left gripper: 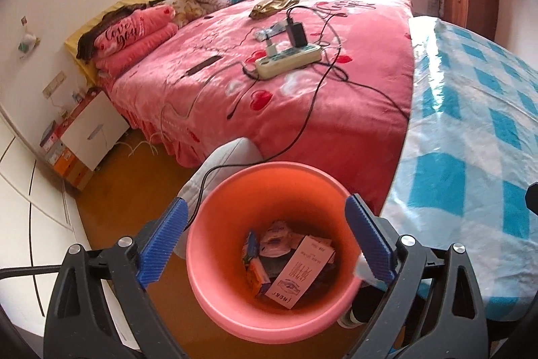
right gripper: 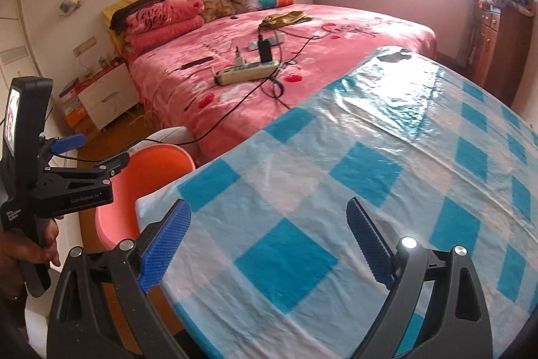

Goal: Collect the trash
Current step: 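Withdraw both open tools from the bucket to the empty table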

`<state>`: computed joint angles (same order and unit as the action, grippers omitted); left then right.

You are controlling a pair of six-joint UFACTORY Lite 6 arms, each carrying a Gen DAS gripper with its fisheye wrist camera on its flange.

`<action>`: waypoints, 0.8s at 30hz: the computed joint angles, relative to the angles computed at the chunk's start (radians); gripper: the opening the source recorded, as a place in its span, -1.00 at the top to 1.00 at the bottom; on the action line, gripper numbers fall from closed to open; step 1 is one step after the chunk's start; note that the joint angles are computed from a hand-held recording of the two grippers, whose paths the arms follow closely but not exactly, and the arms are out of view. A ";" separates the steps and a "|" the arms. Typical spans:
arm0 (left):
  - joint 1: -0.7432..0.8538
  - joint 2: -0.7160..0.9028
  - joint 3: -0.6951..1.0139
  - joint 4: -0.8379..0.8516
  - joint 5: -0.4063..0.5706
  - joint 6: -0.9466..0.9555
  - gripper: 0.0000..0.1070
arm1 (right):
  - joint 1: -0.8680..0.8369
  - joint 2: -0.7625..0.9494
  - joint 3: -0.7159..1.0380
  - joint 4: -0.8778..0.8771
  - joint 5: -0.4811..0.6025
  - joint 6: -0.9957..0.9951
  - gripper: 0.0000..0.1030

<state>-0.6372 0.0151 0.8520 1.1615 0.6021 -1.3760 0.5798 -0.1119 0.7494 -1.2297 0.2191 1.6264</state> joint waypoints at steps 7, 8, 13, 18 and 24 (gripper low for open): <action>-0.092 0.024 0.079 -0.023 0.066 0.015 -0.78 | -0.039 -0.123 -0.113 -0.056 0.004 0.076 -0.80; -0.107 0.028 0.091 -0.025 0.076 0.014 -0.78 | -0.050 -0.142 -0.128 -0.052 0.001 0.070 -0.80; -0.168 0.048 0.142 -0.035 0.118 0.021 -0.78 | -0.103 -0.246 -0.206 -0.009 -0.005 0.022 -0.80; -0.233 0.082 0.209 -0.045 0.154 0.029 -0.78 | -0.183 -0.348 -0.282 0.041 -0.025 -0.050 -0.80; -0.318 0.153 0.320 -0.051 0.207 0.050 -0.78 | -0.313 -0.476 -0.357 0.314 -0.063 -0.362 -0.80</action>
<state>-0.9556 0.1681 1.1719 1.1106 0.8086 -1.3261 0.2673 -0.5880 0.3927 -0.9156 0.1558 1.2641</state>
